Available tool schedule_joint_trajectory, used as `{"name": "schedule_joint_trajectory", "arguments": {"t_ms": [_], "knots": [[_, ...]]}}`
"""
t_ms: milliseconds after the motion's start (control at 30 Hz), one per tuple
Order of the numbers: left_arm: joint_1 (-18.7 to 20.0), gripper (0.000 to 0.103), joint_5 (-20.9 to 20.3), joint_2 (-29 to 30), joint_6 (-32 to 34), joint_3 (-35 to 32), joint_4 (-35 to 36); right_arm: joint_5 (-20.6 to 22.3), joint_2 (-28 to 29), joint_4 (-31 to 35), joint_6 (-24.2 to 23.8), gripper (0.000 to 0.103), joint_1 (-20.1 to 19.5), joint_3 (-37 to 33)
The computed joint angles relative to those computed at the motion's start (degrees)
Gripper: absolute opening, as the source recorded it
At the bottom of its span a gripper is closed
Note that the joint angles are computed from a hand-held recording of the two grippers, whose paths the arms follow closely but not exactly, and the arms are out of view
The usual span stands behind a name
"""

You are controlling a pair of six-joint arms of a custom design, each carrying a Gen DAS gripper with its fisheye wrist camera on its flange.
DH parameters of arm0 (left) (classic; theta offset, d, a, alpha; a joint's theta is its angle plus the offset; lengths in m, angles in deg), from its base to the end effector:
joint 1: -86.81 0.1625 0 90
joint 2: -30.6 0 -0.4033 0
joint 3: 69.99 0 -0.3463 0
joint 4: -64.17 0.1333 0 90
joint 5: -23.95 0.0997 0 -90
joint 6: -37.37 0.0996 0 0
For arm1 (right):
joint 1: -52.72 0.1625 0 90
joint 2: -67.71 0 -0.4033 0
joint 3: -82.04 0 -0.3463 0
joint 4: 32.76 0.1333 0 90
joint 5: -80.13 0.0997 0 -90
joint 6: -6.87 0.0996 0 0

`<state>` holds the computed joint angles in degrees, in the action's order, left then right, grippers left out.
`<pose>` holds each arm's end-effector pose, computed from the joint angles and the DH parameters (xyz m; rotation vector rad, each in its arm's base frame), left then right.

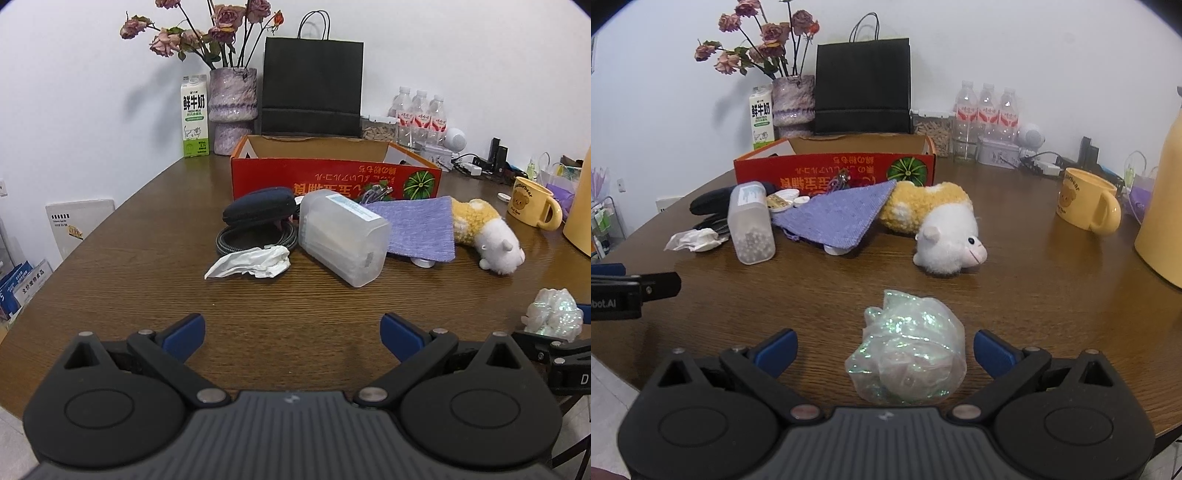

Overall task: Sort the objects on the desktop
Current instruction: 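Grasp the plastic bag with the right tool while the left tool grasps the clear bead container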

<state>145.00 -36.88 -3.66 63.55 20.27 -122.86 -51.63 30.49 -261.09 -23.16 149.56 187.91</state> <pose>-0.1930 -0.6561 0.1023 1.0023 2.3123 -0.9695 0.1322 -0.5396 0.1516 0.1252 -2.0090 1.1774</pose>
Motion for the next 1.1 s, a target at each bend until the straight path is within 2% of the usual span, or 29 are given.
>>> {"name": "schedule_joint_trajectory", "arguments": {"t_ms": [100,167,233,267,433,900,1100], "knots": [[0.3,0.103,0.3,0.7,-0.2,-1.4,1.1,1.1,-0.3,1.5,0.6,0.086,-0.7,0.0],[0.4,0.103,0.6,1.2,-0.2,-2.3,1.6,2.3,-0.5,2.3,0.9,0.073,-1.2,-0.1],[0.6,0.103,0.8,1.8,-0.2,-3.4,2.2,3.8,-0.8,3.3,1.3,0.053,-1.7,-0.2],[0.7,0.103,1.0,2.0,-0.2,-3.9,2.5,4.7,-1.0,3.9,1.5,0.051,-2.0,-0.3],[1.0,0.103,1.3,3.5,-0.1,-6.9,4.3,7.2,-0.8,5.0,0.3,0.045,-2.8,-2.5],[-1.4,0.103,-0.8,8.4,-1.2,-19.1,11.4,12.8,-0.9,11.5,-4.6,0.044,-3.6,-11.6],[-2.5,0.103,2.5,13.4,-5.5,-28.5,18.8,14.1,-1.3,15.5,-6.3,0.044,-4.4,-15.8]]}}
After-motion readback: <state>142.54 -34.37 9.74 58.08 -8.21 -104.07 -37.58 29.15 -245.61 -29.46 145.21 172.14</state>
